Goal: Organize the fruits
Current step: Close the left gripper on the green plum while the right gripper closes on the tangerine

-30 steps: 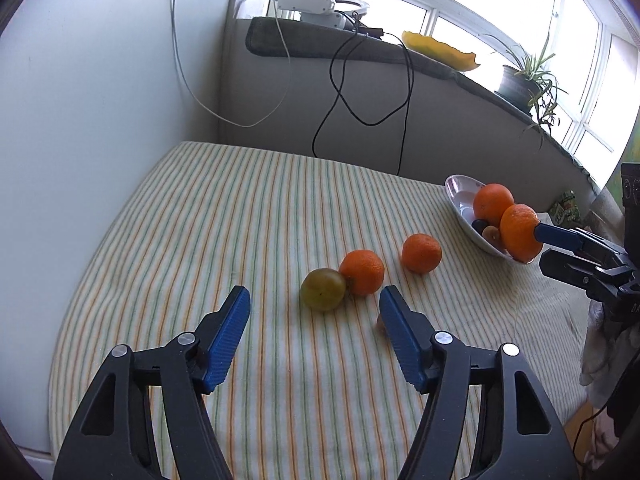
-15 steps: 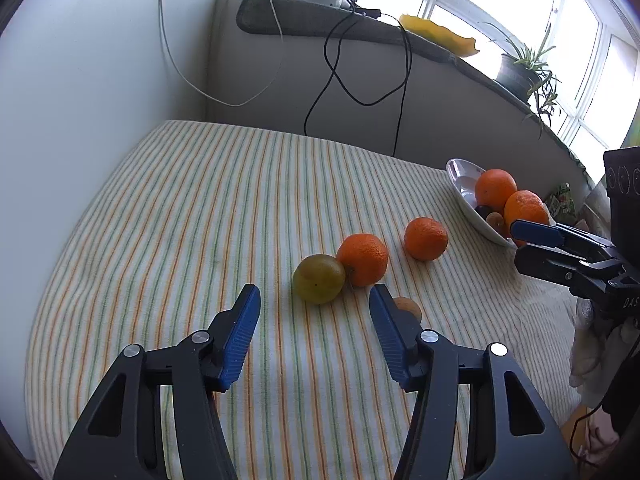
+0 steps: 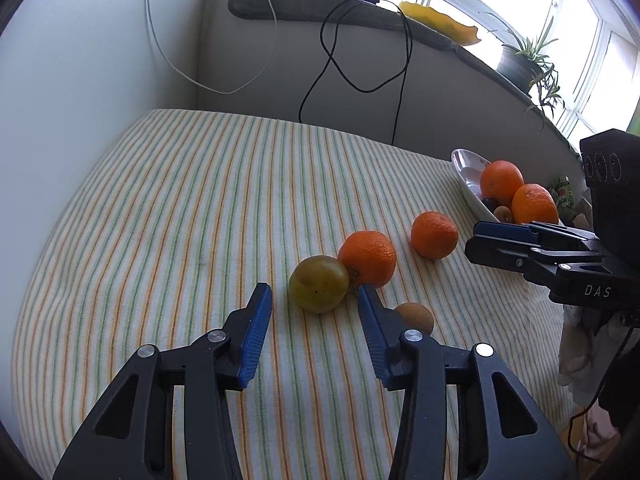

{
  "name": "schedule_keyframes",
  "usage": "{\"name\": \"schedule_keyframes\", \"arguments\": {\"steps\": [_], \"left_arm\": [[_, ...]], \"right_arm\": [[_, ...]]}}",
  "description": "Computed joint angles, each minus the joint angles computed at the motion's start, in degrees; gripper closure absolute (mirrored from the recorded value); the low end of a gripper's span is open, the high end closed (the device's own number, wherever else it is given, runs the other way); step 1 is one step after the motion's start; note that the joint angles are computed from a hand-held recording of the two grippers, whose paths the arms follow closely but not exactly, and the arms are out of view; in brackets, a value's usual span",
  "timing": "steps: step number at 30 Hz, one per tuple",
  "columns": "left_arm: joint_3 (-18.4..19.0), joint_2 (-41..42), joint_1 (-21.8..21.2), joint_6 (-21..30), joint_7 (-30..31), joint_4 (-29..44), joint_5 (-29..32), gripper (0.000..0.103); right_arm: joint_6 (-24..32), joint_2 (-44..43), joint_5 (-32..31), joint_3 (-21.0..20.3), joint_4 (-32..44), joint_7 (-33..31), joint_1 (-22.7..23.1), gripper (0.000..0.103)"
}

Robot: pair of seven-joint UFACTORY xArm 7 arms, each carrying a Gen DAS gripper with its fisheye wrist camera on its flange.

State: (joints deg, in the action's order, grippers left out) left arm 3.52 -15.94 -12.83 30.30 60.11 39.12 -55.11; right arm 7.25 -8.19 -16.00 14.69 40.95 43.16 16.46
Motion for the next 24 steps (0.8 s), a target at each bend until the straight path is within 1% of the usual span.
{"name": "schedule_keyframes", "arguments": {"steps": [11, 13, 15, 18, 24], "left_arm": [[-0.9, 2.2, 0.1, 0.1, 0.3, 1.6, 0.4, 0.060], [-0.9, 2.6, 0.2, 0.5, 0.5, 1.9, 0.3, 0.063], [-1.1, 3.1, 0.4, 0.8, 0.6, 2.3, 0.2, 0.064], [-1.1, 3.2, 0.7, 1.4, 1.2, 2.5, -0.4, 0.069], [-1.4, 3.1, 1.1, 1.4, 1.7, 2.3, -0.9, 0.070]], "right_arm": [[0.6, 4.2, -2.1, -1.3, 3.1, 1.1, 0.4, 0.048], [0.6, 5.1, -2.1, -1.9, 3.7, 0.9, 0.9, 0.048], [0.7, 5.2, -1.8, -2.3, 3.6, 0.7, 1.4, 0.052], [0.8, 5.9, -1.3, -2.9, 4.3, 0.1, 1.9, 0.053], [0.3, 7.2, 1.5, -3.7, 5.2, -2.4, 2.9, 0.055]]}}
